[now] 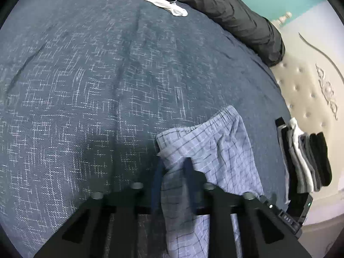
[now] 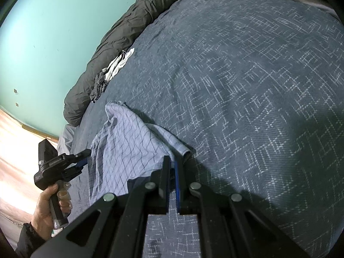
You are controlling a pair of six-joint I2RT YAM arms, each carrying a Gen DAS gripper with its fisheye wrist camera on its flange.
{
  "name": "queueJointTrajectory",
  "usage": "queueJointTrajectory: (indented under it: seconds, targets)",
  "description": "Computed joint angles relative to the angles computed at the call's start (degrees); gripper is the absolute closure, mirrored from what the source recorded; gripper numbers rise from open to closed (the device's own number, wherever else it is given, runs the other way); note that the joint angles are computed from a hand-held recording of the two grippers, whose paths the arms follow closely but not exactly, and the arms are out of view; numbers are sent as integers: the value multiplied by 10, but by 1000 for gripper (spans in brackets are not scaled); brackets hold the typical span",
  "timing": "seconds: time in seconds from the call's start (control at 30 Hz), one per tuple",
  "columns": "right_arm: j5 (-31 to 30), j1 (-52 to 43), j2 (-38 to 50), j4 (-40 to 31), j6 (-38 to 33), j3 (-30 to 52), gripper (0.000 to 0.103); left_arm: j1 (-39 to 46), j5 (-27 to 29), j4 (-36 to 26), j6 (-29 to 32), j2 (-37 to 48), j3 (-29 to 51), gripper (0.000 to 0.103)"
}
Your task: Fold clothes
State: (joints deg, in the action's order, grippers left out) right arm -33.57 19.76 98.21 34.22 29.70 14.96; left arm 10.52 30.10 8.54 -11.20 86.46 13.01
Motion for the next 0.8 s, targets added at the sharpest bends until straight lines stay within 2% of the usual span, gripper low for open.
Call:
queueJointTrajectory:
  seconds: [0.1, 0.3, 0.43, 0.6, 0.8]
  targets:
    - [-2, -2, -1, -3, -2, 1, 100, 20, 19, 2, 15, 10, -1, 91]
    - [0, -4, -5, -11, -4, 3, 100, 84, 46, -28, 50, 5, 10, 92]
    - [8, -6, -11, -20, -7, 2, 100, 79, 18, -24, 46, 7, 17, 93]
    - [11, -8, -12, -29, -9, 4, 100, 69, 8, -26, 47, 20, 24, 93]
    - [14, -11, -25, -54, -18, 8, 100, 73, 12, -43, 47, -39, -3, 92]
